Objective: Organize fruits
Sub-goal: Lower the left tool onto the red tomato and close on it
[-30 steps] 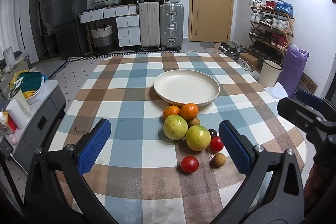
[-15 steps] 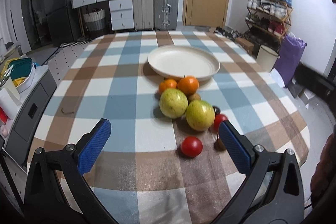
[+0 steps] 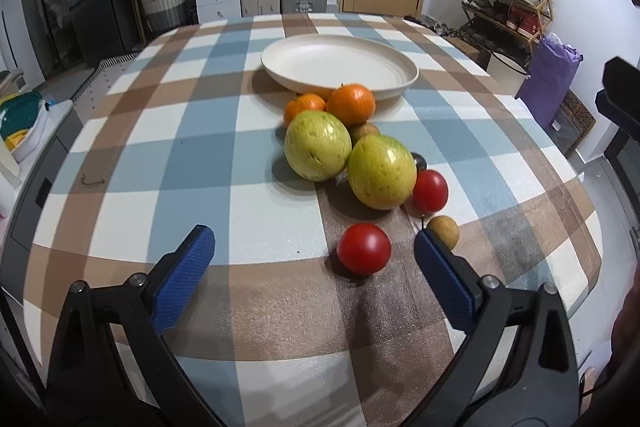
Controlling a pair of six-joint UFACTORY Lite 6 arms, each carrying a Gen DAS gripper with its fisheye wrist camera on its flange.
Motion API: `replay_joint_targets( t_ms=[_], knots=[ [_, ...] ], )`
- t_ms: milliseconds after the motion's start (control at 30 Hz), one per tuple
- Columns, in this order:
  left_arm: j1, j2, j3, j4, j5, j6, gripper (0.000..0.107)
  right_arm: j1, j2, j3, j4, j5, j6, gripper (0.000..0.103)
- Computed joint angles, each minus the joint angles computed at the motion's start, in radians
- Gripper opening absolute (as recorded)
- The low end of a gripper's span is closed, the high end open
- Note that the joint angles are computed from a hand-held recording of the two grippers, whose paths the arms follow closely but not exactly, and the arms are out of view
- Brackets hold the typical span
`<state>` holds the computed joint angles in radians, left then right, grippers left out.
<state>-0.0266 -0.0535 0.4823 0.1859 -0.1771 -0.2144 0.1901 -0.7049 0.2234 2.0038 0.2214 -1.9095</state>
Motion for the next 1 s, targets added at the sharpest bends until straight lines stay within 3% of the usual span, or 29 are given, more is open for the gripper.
replay_joint_targets(
  t_ms=[200, 300, 433, 567, 600, 733, 1000],
  knots=[
    [0.015, 0.096, 0.046, 0.275, -0.029, -0.253, 0.084, -0.016, 0.012, -0.001, -0.015, 0.014, 0.009, 0.103],
    [0.011, 0.132, 0.063, 0.318, -0.037, -0.290, 0.078, -0.028, 0.023, -0.002, -0.016, 0.029, 0.003, 0.103],
    [0.029, 0.165, 0.078, 0.547, -0.072, -0.502, 0.068, -0.033, 0.037, -0.005, 0.017, 0.038, -0.033, 0.103],
    [0.053, 0.198, 0.090, 0.691, -0.120, -0.615, 0.041, -0.029, 0.042, -0.006, 0.019, 0.037, -0.034, 0.103],
    [0.058, 0.195, 0.085, 0.709, -0.136, -0.626, 0.029, -0.029, 0.047, -0.007, 0.028, 0.038, -0.045, 0.103],
    [0.123, 0.195, 0.077, 0.899, -0.233, -0.770, 0.029, -0.030, 0.073, -0.015, 0.098, 0.049, -0.126, 0.103],
    [0.134, 0.076, 0.020, 0.970, -0.238, -0.827, 0.029, -0.087, 0.175, -0.024, 0.055, 0.164, -0.118, 0.103]
  ],
)
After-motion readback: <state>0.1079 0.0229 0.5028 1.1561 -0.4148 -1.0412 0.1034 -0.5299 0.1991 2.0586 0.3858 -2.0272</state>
